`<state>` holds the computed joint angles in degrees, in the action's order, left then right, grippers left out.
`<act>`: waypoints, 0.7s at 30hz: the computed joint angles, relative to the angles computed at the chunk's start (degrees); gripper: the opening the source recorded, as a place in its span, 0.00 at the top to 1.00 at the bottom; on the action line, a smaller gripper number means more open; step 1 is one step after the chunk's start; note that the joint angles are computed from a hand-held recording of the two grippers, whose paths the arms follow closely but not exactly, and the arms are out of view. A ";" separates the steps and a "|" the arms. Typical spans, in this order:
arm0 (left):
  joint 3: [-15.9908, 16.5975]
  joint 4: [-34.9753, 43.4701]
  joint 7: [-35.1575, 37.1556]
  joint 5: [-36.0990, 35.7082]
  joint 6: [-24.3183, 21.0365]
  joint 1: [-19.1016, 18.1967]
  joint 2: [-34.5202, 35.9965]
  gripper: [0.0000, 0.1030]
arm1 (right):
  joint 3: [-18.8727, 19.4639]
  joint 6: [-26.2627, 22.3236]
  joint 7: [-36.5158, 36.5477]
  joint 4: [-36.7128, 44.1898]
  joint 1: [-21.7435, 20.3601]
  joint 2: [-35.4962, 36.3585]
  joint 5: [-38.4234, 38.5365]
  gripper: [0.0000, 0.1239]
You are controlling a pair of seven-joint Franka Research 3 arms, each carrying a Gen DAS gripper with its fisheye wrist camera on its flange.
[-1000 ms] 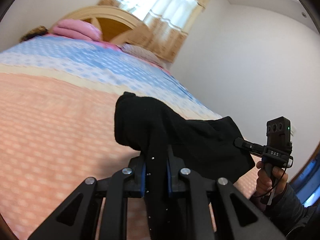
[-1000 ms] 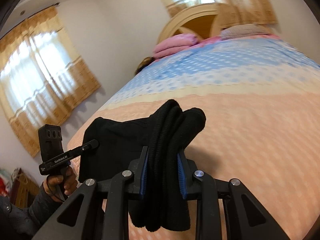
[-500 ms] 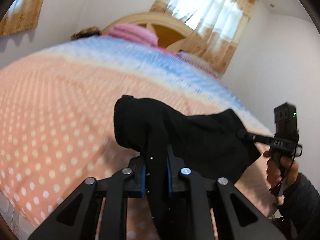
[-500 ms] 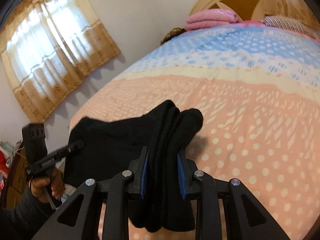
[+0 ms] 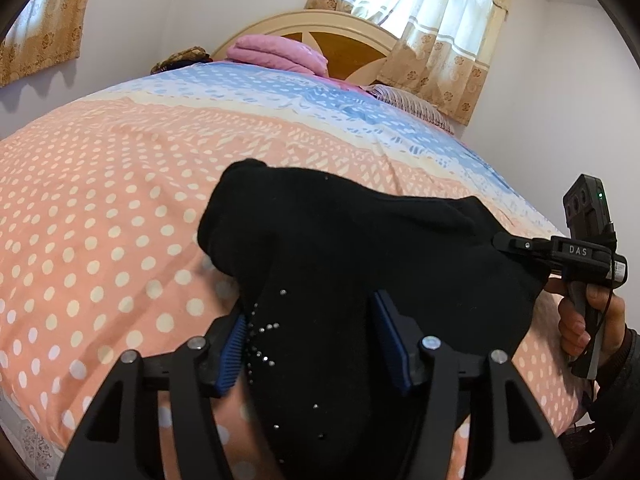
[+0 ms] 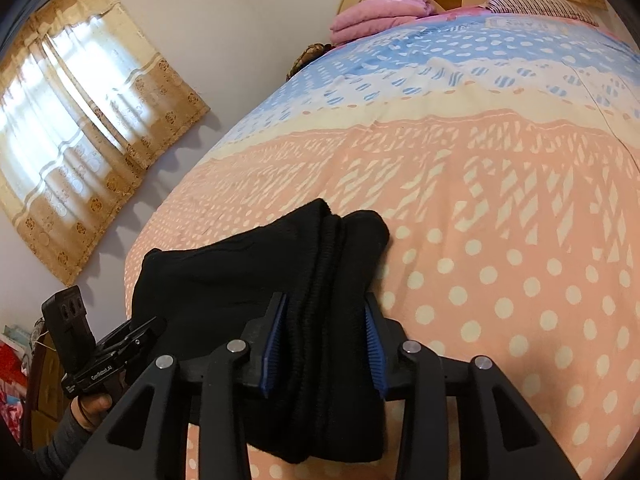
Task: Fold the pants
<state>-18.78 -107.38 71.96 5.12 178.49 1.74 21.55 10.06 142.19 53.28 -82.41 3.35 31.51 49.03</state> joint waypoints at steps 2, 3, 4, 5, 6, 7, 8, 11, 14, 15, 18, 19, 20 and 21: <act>1.11 0.22 -0.87 0.34 -0.74 -1.00 -0.22 0.37 | -0.31 0.72 0.01 -0.35 0.32 -0.20 -0.65 0.67; 2.07 0.15 -1.53 0.75 -1.18 -1.88 -0.55 0.33 | -0.32 1.00 -0.08 -0.34 0.35 -0.16 -0.76 0.67; 4.50 0.25 -3.05 2.01 -1.76 -4.06 -0.89 0.30 | -0.28 1.31 -0.16 -0.61 0.32 -0.27 -0.72 0.66; 5.91 0.38 -4.09 2.97 -2.06 -5.34 -1.01 0.29 | -0.21 1.45 -0.34 -0.81 0.20 -0.31 -0.61 0.66; 6.87 0.48 -4.86 3.80 -2.42 -6.17 -1.10 0.29 | -0.13 1.51 -0.40 -0.99 0.07 -0.40 -0.42 0.66; 7.75 0.57 -5.63 4.64 -2.82 -6.92 -1.26 0.29 | -0.02 1.60 -0.64 -1.25 -0.11 -0.58 -0.11 0.66; 8.47 0.57 -6.34 5.44 -3.15 -7.50 -1.49 0.29 | 0.03 1.77 -0.85 -1.49 -0.15 -0.76 0.04 0.66; 12.10 0.69 -10.04 9.29 -4.24 -10.52 -2.30 0.28 | 0.17 2.71 -2.27 -2.99 -0.34 -1.84 0.84 0.65; 14.96 0.43 -14.34 13.63 -4.84 -12.68 -3.45 0.28 | 0.00 4.45 -3.59 -5.02 -0.21 -3.43 1.49 0.63; 14.91 0.30 -15.10 14.41 -4.90 -12.60 -3.72 0.25 | -0.23 5.50 -3.99 -6.00 0.05 -4.19 1.37 0.62; 16.84 -0.55 -19.21 19.01 -4.97 -14.05 -5.46 0.24 | -0.98 9.04 -4.88 -9.73 1.04 -7.06 0.51 0.62; 16.77 -0.70 -19.98 20.06 -5.00 -13.98 -5.77 0.24 | -1.08 10.94 -5.65 -11.71 1.31 -8.56 0.59 0.62; 16.97 -0.99 -20.92 21.41 -5.04 -14.12 -6.36 0.24 | -1.18 12.37 -6.09 -13.23 1.52 -9.71 0.75 0.61; 17.15 -1.15 -21.97 22.72 -5.25 -14.27 -6.75 0.24 | -1.31 13.39 -6.31 -14.39 1.69 -10.64 0.88 0.59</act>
